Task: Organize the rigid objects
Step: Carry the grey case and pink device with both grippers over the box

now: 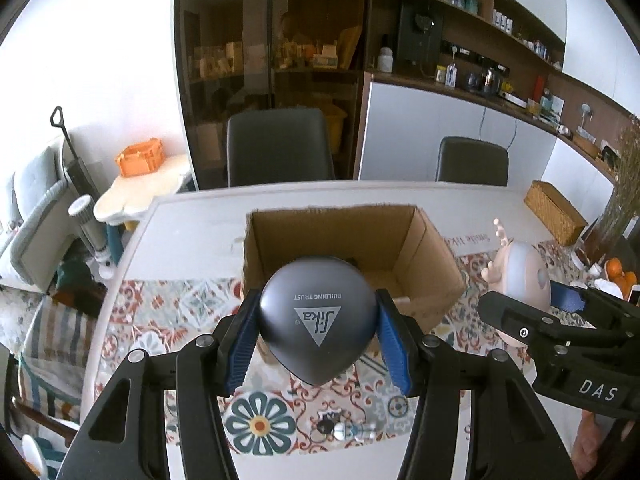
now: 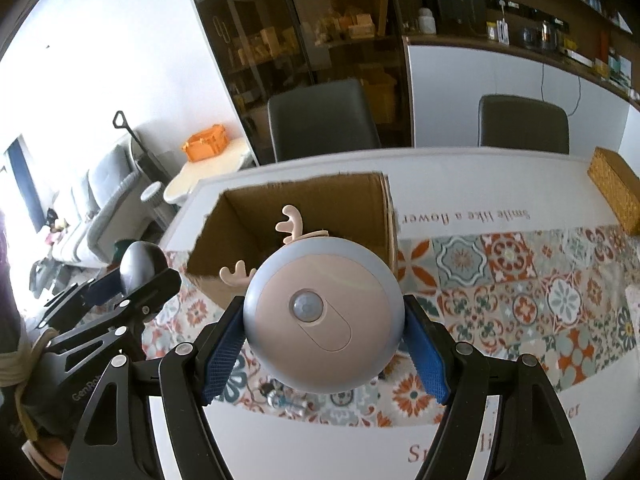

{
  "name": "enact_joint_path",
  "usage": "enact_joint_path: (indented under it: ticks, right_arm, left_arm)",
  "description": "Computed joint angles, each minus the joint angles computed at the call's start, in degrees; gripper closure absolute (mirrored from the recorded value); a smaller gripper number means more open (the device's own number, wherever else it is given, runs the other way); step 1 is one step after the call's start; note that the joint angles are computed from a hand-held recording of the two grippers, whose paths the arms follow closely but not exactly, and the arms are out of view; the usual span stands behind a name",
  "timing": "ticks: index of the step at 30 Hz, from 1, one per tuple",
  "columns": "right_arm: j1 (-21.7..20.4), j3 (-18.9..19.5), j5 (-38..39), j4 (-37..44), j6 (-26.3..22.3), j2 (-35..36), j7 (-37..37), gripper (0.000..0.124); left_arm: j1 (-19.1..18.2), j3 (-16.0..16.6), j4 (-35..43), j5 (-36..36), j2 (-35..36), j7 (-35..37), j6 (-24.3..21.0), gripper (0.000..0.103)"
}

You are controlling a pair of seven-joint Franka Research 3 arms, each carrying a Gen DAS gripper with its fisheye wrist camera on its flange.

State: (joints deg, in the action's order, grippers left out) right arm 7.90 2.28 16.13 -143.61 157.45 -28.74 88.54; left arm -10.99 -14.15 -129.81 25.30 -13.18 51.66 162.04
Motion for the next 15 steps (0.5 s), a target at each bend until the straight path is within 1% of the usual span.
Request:
enact_joint_path:
  ticks: [5,9,12,14,15]
  right_arm:
    - [-0.2,-0.1,-0.6,2.3,1.8,1.6,-0.6,0.049]
    - [-0.7,0.5,-1.6,4.8,2.5,3.9,-0.3,0.049]
    - [-0.4,-0.1,-1.5,7.1,2.2,6.2,-0.7,0.049]
    - [0.6,-1.1,-0.3,8.5,2.3,7.8,-2.1,0.049]
    - [0.3,-0.9,-0.5,9.0,2.2,8.2,-1.9,0.049]
  left_arm:
    - [0.8,-0.3,2.8,1.9,1.7,-0.9,0.1,0.048]
    - [0.0,0.7,5.8,-0.3,4.2,1.0,-0.9,0.048]
    - [-0.3,1.3,8.0,-2.3,6.2,2.8,-1.6,0.048]
    - [-0.2,1.2,9.2,-1.7,7.3,2.4,-2.4,0.048]
    - [-0.2,1.2,9.9,-1.6,7.9,2.6,-2.9,0.048]
